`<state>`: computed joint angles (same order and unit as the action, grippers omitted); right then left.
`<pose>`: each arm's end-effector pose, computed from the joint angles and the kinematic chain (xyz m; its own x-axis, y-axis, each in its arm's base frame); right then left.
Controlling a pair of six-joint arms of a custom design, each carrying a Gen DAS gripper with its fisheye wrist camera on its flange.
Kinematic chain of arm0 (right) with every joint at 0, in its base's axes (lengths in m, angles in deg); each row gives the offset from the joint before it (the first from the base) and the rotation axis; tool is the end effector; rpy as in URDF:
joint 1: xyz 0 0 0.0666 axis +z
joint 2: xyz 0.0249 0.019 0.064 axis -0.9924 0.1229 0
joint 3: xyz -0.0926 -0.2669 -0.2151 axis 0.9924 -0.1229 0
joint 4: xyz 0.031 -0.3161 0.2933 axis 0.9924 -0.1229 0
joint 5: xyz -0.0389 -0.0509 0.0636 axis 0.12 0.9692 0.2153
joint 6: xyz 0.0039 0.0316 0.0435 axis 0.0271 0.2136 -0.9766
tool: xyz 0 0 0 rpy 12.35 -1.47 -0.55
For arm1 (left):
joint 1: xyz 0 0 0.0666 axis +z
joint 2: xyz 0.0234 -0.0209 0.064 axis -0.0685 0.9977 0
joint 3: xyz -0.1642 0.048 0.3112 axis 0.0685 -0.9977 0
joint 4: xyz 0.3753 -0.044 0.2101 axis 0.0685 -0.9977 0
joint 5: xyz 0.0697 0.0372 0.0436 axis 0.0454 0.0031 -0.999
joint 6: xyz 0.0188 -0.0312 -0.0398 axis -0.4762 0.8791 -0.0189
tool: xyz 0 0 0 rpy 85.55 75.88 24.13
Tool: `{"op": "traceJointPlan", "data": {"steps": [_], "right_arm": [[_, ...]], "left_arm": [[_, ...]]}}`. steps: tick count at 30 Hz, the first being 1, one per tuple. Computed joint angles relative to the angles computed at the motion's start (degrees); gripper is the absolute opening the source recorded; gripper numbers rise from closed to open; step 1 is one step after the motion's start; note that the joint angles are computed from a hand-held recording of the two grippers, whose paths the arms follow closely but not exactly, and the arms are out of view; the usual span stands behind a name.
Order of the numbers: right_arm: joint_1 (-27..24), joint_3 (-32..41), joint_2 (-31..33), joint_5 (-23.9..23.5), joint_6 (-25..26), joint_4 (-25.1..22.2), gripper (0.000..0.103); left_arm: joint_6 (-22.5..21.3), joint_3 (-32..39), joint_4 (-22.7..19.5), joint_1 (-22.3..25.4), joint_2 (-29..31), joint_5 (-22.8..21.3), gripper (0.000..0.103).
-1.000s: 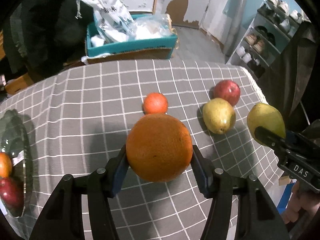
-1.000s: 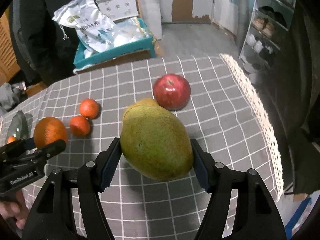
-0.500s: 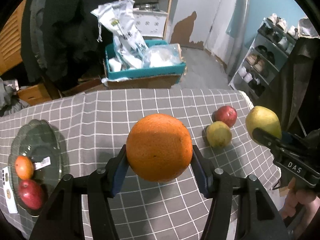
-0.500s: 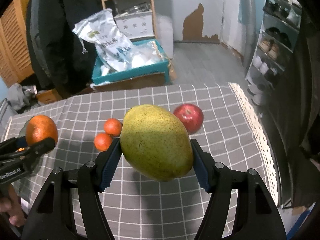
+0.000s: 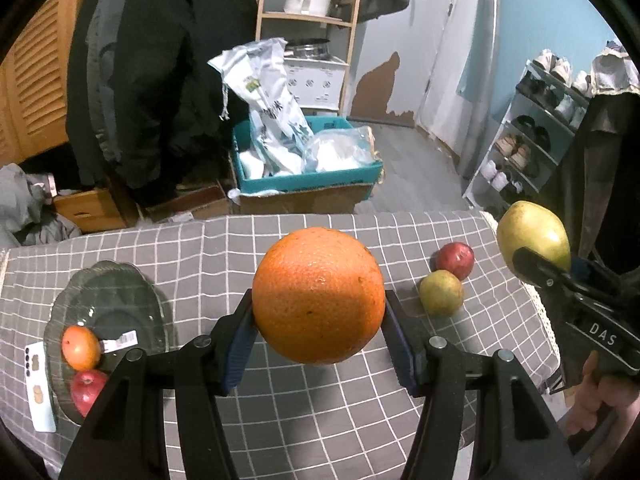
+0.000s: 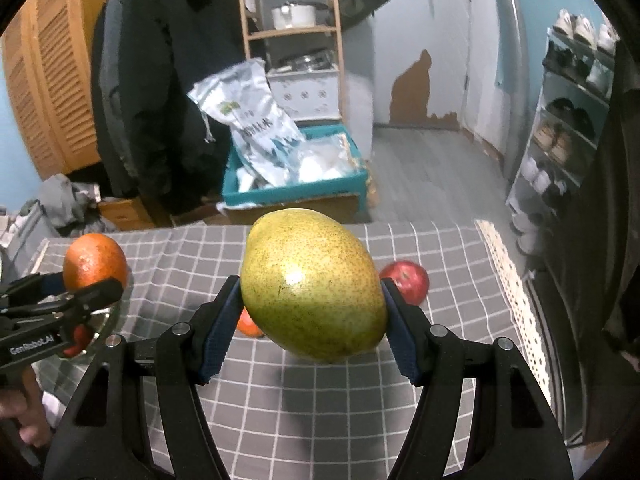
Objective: Organize fruits
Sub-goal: 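Lift and carry the orange in the left tool and pear in the right tool to the bowl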
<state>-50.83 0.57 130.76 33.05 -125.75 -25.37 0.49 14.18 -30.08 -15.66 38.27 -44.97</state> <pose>0.4558 0.2625 0.4446 -0.6141 0.2825 -0.7370 0.3325 0.9394 0.0830 0.5652 -0.1307 0.4303 -0.6738 0.3260 -0.6631 0.5450 0.8253 -0.1480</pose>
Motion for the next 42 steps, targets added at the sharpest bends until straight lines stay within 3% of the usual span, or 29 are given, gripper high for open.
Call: {"op": "traceJointPlan", "data": {"steps": [15, 42], "right_arm": [[2.0, 8.3, 5.7, -0.7, 5.1, 2.6, 0.068], [4.0, 32.9, 25.5, -10.0, 12.0, 1.6, 0.068]], "left_arm": [[1.2, 1.7, 1.1, 4.0, 0.0, 0.5, 0.061], [3.1, 5.0, 1.5, 12.6, 3.9, -2.3, 0.061]]}}
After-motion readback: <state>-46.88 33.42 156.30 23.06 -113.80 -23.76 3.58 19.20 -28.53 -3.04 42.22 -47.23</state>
